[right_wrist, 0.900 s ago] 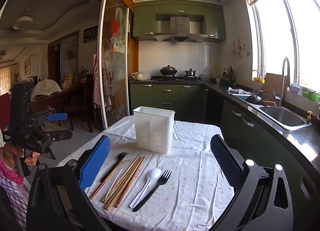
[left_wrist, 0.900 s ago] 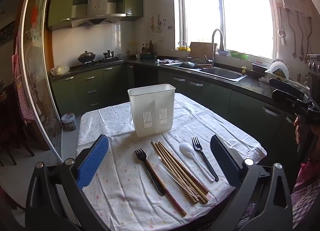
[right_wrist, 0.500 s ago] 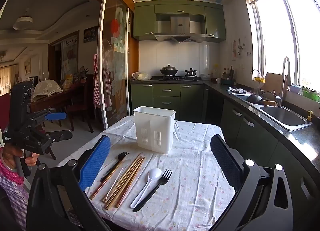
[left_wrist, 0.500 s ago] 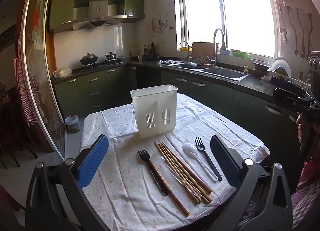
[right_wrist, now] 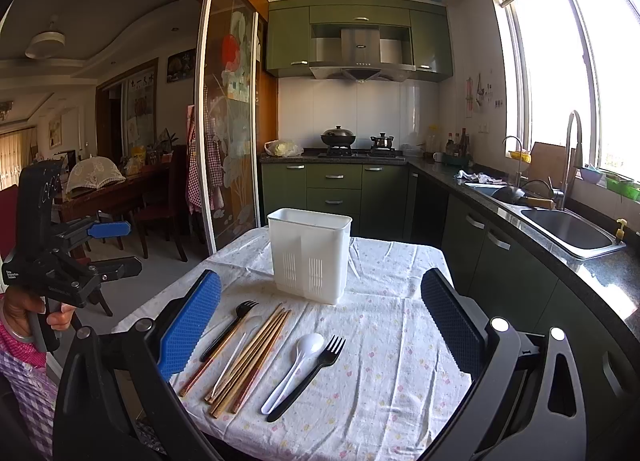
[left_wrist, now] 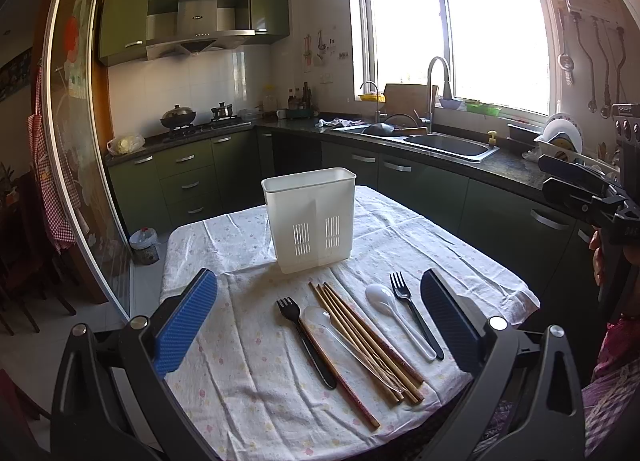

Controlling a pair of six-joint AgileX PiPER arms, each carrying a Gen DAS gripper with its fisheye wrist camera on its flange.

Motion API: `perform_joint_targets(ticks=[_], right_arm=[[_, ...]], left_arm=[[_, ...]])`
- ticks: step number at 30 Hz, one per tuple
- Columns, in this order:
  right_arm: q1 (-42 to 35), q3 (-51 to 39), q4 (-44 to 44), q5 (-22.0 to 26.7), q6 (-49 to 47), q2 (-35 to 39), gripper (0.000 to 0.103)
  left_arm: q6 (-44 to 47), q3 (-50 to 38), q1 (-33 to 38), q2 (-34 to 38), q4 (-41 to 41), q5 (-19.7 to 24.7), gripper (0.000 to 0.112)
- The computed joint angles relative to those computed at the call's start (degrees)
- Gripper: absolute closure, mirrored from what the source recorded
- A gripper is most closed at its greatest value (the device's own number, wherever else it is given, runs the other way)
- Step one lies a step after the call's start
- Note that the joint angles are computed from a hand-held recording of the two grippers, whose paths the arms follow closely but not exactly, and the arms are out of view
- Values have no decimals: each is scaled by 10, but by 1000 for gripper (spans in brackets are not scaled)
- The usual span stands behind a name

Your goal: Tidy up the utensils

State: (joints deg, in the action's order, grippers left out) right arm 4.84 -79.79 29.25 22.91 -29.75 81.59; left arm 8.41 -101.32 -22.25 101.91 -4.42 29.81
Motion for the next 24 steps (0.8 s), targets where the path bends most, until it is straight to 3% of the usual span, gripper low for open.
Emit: perform_joint_targets(ticks=[24], right_arm=[[2,6,11,-10,-12,8,4]], left_arm=[[2,4,2,-3,-2,-2,15]])
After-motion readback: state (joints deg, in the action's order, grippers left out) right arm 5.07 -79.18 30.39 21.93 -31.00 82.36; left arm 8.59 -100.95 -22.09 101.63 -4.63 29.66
